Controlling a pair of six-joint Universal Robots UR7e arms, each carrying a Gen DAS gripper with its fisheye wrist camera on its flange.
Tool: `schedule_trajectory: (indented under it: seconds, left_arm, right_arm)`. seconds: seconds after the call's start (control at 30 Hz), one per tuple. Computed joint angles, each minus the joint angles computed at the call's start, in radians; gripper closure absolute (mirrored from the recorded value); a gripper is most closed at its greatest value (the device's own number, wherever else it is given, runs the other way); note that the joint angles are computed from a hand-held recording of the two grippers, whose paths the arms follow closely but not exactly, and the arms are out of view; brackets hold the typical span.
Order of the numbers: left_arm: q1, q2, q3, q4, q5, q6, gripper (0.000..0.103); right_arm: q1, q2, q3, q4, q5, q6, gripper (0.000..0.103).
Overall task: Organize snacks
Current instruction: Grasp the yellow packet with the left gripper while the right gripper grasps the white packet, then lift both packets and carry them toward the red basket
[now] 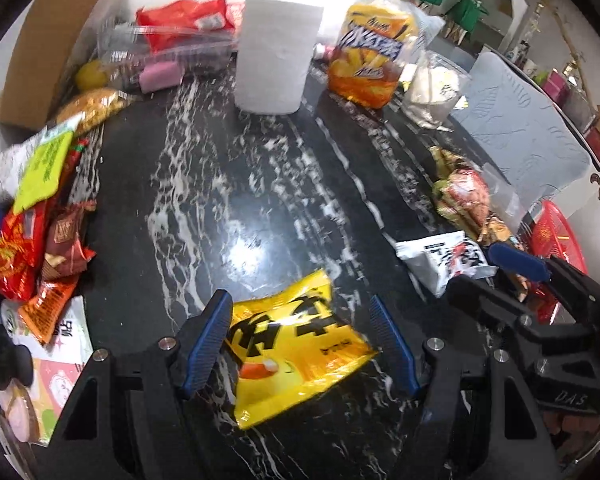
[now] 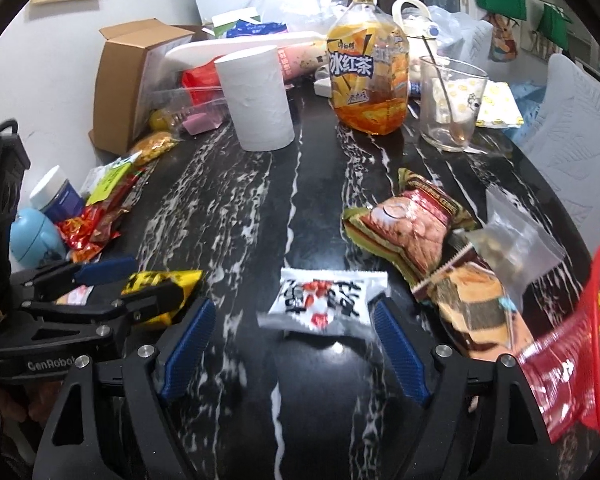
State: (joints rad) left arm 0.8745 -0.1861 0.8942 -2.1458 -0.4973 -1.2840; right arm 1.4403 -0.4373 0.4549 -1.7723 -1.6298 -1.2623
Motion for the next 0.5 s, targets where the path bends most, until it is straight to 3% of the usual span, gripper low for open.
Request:
schedule_trajectory:
  seconds: [0.33,0.4,0.5]
  left_arm:
    - [-0.002,0.002,0.009,0.008,0.019,-0.006,0.033]
    - [-0.004,0.005,0.009,0.007,0.025,0.001,0.033]
    - [-0.007,0.007,0.017,-0.016,0.026,0.033,0.033]
  right_arm:
    - [0.008,0.055,-0.032,-0.060,-0.064,0.008,0.022]
    - [0.006,0.055,-0.026,-0.072,-0.073,0.000,0.037]
    - [0.003,0.043,-0.006,-0.080,-0.066,-0.019,0.040]
